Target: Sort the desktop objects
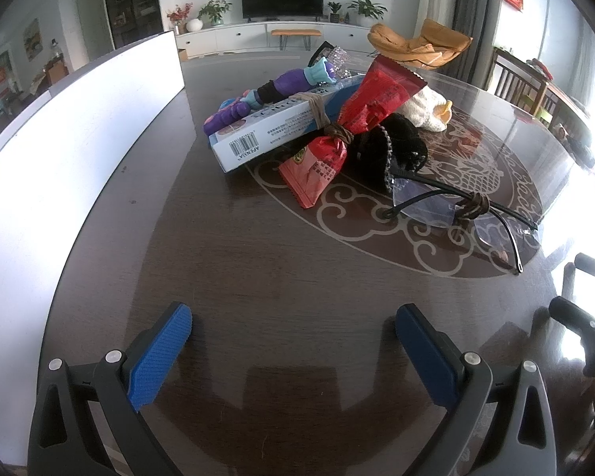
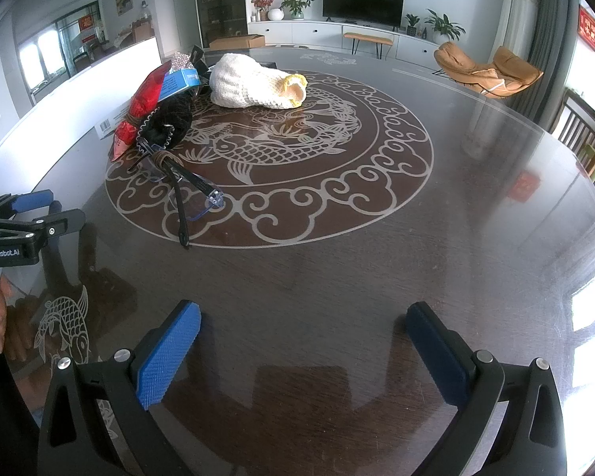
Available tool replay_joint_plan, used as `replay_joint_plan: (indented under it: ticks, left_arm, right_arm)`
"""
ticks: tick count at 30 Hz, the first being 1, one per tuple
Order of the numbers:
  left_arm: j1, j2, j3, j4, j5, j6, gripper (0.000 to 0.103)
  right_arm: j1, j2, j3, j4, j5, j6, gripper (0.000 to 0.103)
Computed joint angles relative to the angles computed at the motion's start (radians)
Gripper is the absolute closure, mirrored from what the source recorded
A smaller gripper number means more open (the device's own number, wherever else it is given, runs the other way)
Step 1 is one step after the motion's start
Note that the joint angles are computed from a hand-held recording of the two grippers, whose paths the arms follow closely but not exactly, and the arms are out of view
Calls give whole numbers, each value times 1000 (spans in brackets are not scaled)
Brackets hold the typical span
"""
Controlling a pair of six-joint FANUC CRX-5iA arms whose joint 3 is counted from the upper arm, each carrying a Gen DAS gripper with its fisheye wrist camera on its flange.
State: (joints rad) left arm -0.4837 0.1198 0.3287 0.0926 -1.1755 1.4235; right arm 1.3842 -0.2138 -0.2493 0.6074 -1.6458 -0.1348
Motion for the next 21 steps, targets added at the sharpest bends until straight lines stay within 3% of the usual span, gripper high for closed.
replay_joint_plan:
  ticks: [13,16,21]
  left_arm:
    - [4,-6,-2,-13,-3,22,0]
    - [5,-6,-2,-12,-1,22,0]
    - [6,-6,-1,-12,-2,22,0]
  right_arm:
    - [-12,-2,-3,-2,25,25,0]
    - [-66,19,31,-2,75,172,0]
    - [-176,84,120,17,241,467,0]
